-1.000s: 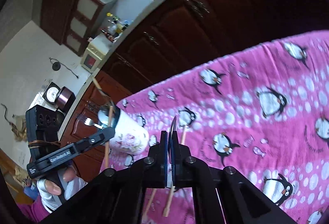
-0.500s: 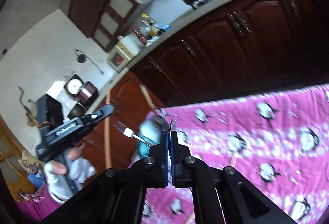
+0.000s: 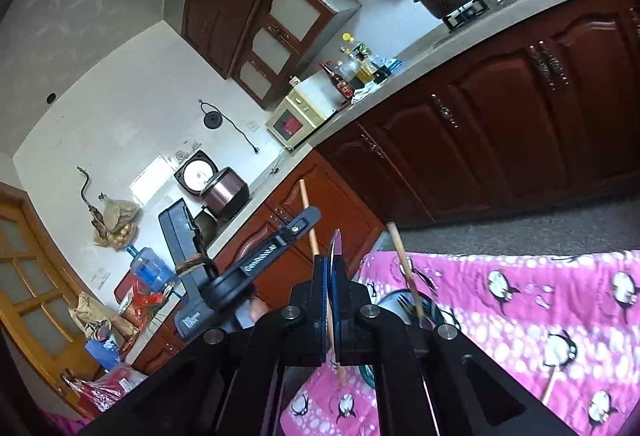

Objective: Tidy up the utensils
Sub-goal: 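Carry the chopstick and metal spoon into the holder and open both tools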

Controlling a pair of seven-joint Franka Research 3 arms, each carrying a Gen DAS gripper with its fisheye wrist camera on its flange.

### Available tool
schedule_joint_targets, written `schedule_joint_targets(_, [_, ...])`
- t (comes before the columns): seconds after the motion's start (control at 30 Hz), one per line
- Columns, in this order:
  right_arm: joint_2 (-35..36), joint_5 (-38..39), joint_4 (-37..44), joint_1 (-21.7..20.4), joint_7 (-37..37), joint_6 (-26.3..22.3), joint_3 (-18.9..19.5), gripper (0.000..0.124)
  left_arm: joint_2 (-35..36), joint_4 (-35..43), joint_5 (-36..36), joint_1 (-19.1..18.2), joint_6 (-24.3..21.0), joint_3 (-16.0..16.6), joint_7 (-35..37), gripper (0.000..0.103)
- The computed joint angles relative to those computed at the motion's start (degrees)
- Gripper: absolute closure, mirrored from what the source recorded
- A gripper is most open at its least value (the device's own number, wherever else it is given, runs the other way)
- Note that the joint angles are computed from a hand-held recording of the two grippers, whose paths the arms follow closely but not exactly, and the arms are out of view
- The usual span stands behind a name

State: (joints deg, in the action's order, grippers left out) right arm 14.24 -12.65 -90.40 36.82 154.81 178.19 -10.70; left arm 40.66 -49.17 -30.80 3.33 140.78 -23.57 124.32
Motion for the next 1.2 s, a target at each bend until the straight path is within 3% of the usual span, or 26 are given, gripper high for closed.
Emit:
schedule_joint_targets(0.07, [2.73, 3.11, 3.10, -2.71, -3.46, -0.64, 3.20, 0.122, 0.16, -1.14, -0.75, -0.01, 3.25, -0.61, 1.58, 0.099])
schedule_joint_targets(0.27, [8.31, 9.70, 9.03, -5.25, -11.40, -2.85, 6.66, 0.122, -2.08, -9.88, -4.46, 1.94, 14.41, -4.28, 8.80, 0.099])
schedule_joint_targets(0.5, [10.90, 15.67, 10.25, -5.93, -17.91, -4.76, 8.57, 0.122, -3.72, -16.35, -6.91, 4.61, 21.19, -8.26, 15.00, 0.099])
schedule_joint_targets(0.73, [8.97, 17.94, 5.35, -4.64, -18.26, -4.30, 7.49, 0.122, -6.43, -21.32, -10.68, 8.16, 22.19, -11.60, 21.10, 0.098])
schedule_joint_targets(0.9, [7.51, 16.52, 2.79, -3.37, -16.24, -6.09, 6.04, 0.122, -9.91, -24.62, -14.33, 9.35, 16.59, -10.17, 21.53, 0.098])
schedule_joint_targets(1.0, [7.02, 15.41, 2.11, -3.50, -15.34, -7.33, 6.24, 0.122, -13.13, -28.83, -18.43, 10.27, 15.74, -9.67, 25.08, 0.098])
schedule_joint_targets(1.1, [6.97, 16.62, 2.25, -5.44, -16.63, -9.06, 8.80, 0.122, -15.63, -31.58, -20.59, 9.92, 14.03, -7.63, 25.46, 0.098])
schedule_joint_targets(1.2, [6.41, 15.91, 1.10, -4.98, -15.12, -8.99, 8.44, 0.123, -17.72, -34.07, -22.31, 9.06, 13.10, -5.64, 26.54, 0.098])
